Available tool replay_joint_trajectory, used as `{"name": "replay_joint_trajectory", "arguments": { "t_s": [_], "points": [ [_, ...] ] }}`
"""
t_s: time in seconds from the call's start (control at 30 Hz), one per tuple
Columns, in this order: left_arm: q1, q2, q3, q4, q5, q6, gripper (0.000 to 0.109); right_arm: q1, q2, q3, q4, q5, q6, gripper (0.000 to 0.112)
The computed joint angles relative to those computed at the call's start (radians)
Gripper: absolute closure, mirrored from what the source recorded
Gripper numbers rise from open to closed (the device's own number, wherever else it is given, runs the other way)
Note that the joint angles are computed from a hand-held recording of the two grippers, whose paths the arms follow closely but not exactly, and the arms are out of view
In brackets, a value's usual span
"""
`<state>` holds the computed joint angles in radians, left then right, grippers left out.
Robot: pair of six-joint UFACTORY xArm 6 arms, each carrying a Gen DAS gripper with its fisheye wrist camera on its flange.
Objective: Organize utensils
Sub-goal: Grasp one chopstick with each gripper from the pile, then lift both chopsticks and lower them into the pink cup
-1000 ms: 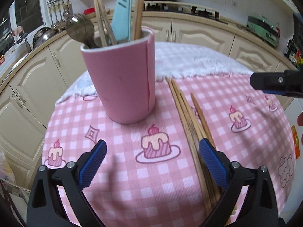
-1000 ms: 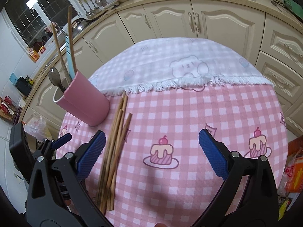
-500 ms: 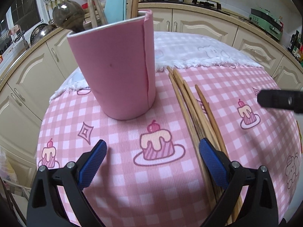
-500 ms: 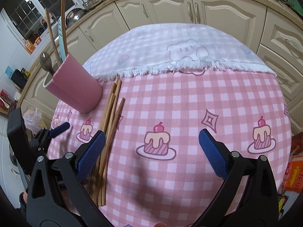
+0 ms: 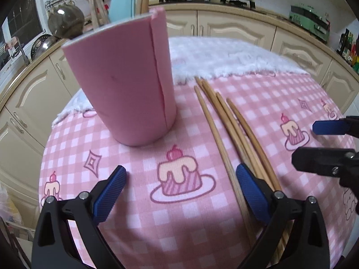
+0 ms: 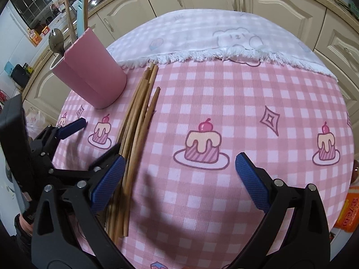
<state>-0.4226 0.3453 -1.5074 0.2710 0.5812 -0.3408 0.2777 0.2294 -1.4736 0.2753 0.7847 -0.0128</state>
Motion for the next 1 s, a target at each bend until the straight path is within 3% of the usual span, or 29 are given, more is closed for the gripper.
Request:
{"name": "replay_joint_trajectory", "arguments": {
  "t_s": [0.13, 0.3, 0.47, 0.67, 0.73, 0.87, 0.93, 0.97, 1.0],
  "points": [
    [0.016, -0.011, 0.016, -0.042, -0.005, 0.017, 0.013, 0.016, 0.017, -0.018, -0.031, 0.021, -0.002, 0.021],
    [0.033, -0.039, 0.058, -0.042, -0.018, 0.02, 0.013, 0.048, 0.03, -0.028, -0.155, 0.019, 0.036, 0.04],
    [0.032, -0.037, 0.048, -0.029, -0.005, 0.019, 0.013, 0.064, 0.056, -0.069, -0.175, 0.04, 0.029, 0.061],
    [0.024, 0.007, -0.039, -0.032, 0.079, 0.042, 0.014, 0.082, 0.142, -0.2, -0.23, 0.109, 0.071, 0.076],
    [0.021, 0.038, -0.098, -0.08, 0.129, 0.08, 0.022, 0.084, 0.17, -0.244, -0.244, 0.132, 0.084, 0.077],
    [0.009, 0.089, -0.2, -0.135, 0.205, 0.141, 0.048, 0.087, 0.228, -0.334, -0.254, 0.169, 0.092, 0.083],
    [0.004, 0.102, -0.227, -0.166, 0.218, 0.168, 0.067, 0.086, 0.242, -0.353, -0.249, 0.168, 0.069, 0.097],
    [0.002, 0.105, -0.234, -0.168, 0.221, 0.172, 0.088, 0.082, 0.246, -0.358, -0.236, 0.169, 0.058, 0.102],
    [0.002, 0.107, -0.24, -0.19, 0.226, 0.183, 0.102, 0.077, 0.247, -0.359, -0.216, 0.169, 0.043, 0.105]
  ]
}}
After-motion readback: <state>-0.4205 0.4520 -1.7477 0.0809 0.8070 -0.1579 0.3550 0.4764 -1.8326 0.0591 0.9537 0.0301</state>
